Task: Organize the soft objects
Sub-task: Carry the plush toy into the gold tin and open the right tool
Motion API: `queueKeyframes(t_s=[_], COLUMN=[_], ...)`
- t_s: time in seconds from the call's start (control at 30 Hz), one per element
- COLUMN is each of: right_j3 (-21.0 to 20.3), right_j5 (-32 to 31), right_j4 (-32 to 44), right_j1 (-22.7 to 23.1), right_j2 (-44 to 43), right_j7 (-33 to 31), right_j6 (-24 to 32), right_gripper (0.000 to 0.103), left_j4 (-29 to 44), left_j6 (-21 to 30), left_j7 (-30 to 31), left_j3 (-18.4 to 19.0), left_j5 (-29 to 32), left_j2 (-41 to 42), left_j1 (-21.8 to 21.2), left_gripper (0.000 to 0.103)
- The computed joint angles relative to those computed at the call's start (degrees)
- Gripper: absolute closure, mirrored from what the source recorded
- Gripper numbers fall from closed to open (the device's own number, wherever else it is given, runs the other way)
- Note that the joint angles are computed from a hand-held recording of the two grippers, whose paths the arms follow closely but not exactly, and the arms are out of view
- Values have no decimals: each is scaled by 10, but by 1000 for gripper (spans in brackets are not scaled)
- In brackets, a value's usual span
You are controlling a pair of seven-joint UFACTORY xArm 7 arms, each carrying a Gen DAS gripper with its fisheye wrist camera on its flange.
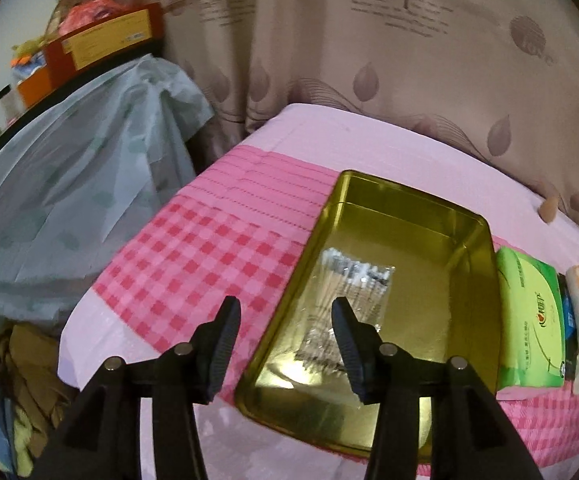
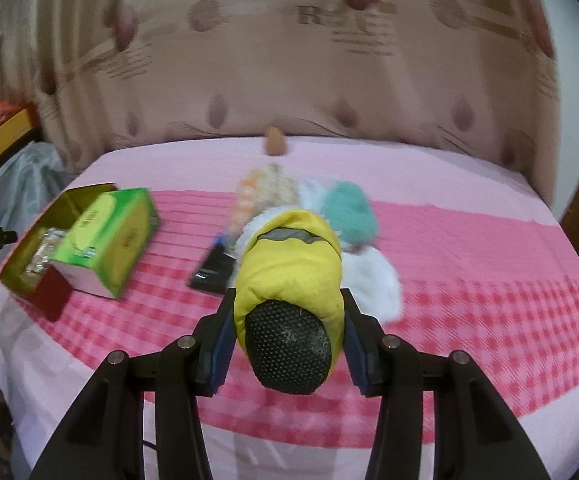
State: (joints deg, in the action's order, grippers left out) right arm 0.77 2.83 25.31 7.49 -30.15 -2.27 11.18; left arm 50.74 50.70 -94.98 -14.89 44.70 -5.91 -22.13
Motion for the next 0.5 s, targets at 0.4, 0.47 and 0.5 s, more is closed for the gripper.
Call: queueKeyframes(t_s=[0.4,0.47,0.5], right_j3=[13,31,39], right_j5=[108,113,114], right_j4=[146,171,180], right_j1=[168,174,174], right_j2=[146,173,182], right_j7=[-91,-97,-98], right_j6=[16,18,19], right_gripper=[58,58,58], left_j4=[-17,-17,-18], left_j6=[57,65,66], left_j7=[-43,-46,-48], left_j3=[-15,-16,-15], left_j5=[3,2,-1], left_j2=[-33,-34,-36], left_j1=[4,5,6], left_gripper=[55,55,55])
